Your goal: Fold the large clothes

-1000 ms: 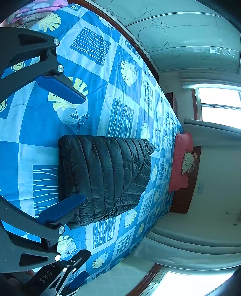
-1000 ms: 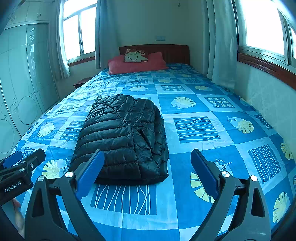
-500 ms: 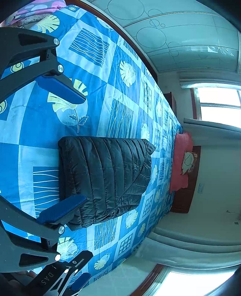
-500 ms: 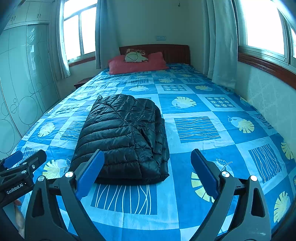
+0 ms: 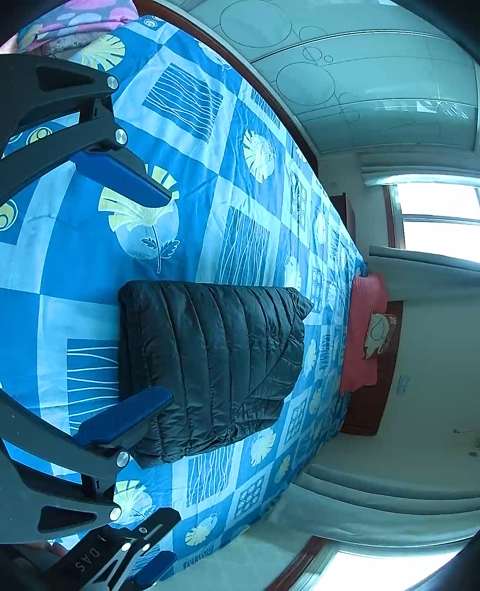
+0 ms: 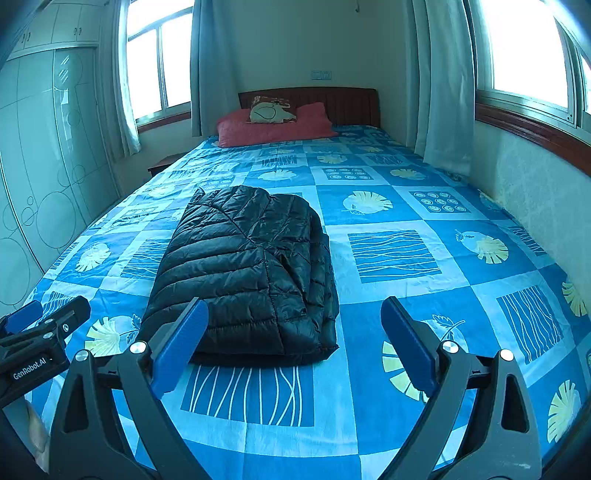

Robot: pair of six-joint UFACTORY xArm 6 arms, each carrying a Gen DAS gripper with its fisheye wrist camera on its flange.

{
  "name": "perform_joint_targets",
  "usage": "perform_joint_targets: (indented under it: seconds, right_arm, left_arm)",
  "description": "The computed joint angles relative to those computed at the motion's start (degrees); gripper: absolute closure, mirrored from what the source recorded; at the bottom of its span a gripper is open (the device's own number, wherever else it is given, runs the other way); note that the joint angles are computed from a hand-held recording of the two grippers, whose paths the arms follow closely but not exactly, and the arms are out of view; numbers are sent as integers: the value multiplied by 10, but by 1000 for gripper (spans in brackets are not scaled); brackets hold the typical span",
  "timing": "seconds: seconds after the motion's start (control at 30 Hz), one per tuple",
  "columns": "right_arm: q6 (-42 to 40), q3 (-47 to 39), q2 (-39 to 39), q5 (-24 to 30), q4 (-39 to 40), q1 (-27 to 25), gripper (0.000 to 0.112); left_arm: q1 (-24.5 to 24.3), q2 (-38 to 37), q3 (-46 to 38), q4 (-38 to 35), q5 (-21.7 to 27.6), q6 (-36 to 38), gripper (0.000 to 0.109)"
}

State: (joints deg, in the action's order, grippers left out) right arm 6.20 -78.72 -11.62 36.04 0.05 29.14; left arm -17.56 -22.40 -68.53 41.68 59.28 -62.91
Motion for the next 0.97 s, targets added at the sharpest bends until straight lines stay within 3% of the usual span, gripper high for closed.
perform_joint_targets:
  seconds: [0.63,0.8,0.97]
  right_arm:
    - [-11,12,-2,0,11,-1,18]
    - [-14,11,3,-2,16,-6,18]
    - [-13,7,25,-12,23,-32,18]
  left_arm:
    - [25,-5,17,-45,-31,5,11]
    - [15,12,6,3,-5,12,11]
    - [75,20,32,-30,-4,47,11]
